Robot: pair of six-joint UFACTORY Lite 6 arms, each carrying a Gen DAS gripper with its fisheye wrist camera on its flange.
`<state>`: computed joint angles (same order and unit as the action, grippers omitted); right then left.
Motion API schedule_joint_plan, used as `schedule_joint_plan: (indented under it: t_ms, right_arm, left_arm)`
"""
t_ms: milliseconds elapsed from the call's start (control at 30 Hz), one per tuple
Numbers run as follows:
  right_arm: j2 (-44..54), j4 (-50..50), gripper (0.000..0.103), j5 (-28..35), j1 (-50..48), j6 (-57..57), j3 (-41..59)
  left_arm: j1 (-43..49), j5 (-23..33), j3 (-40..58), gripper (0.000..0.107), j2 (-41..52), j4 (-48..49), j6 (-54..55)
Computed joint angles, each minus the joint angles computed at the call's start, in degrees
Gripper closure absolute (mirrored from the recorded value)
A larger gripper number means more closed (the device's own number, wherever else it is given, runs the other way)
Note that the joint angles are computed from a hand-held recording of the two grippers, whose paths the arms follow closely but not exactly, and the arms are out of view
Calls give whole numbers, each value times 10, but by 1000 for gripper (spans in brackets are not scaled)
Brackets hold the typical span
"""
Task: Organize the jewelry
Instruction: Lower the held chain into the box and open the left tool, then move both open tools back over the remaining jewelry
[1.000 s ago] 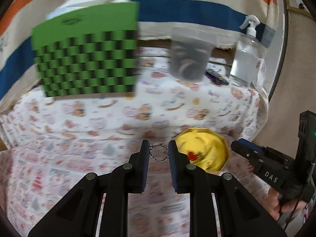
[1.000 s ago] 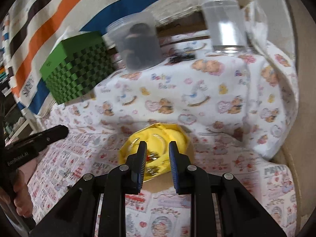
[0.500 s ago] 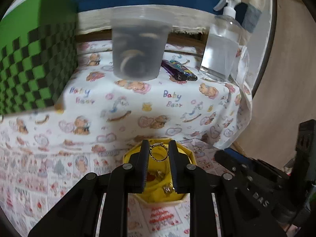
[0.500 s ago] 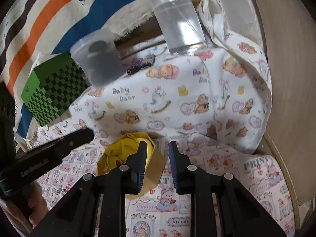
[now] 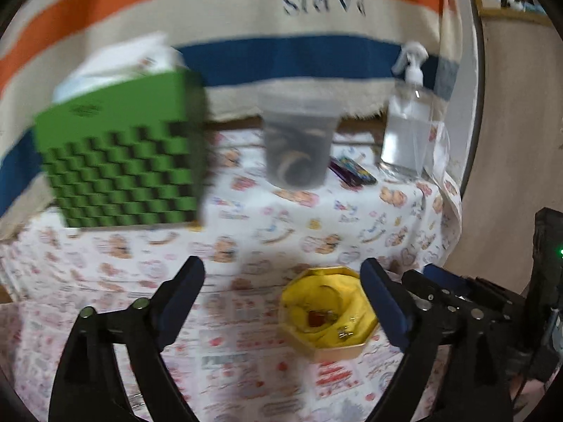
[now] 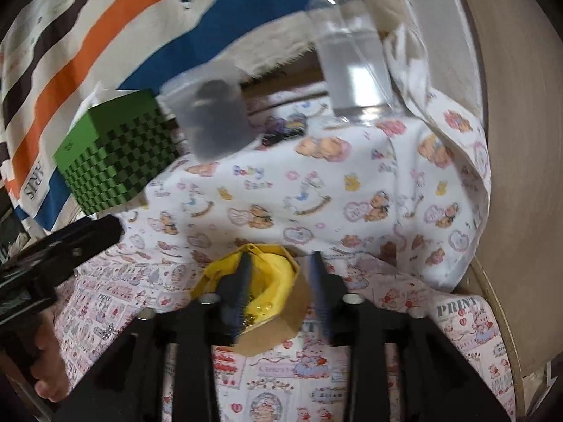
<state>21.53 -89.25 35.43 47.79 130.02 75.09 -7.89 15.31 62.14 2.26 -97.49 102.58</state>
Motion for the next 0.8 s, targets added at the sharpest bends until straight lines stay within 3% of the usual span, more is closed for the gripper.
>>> schedule_joint_plan:
  t_ms: [133,233,300,400,800]
  right_arm:
    - [14,9,46,36,28,-38,28]
    - [19,15,38,49,44,-48,42]
    - [21,9,26,69,61,-48,49]
    - [29,1,17,97,86,-58,64]
    - [92,27,14,132,122,-107,135]
  left_arm:
    - [60,38,-97,11,-97,-168,181]
    - [109,75,-141,7,-147,-182,210]
    - [139,95,-166,4,-171,-200,240]
    - [167,104,-184,4,-187,-201,263]
    - [280,195,-231,4,-153,-231,323]
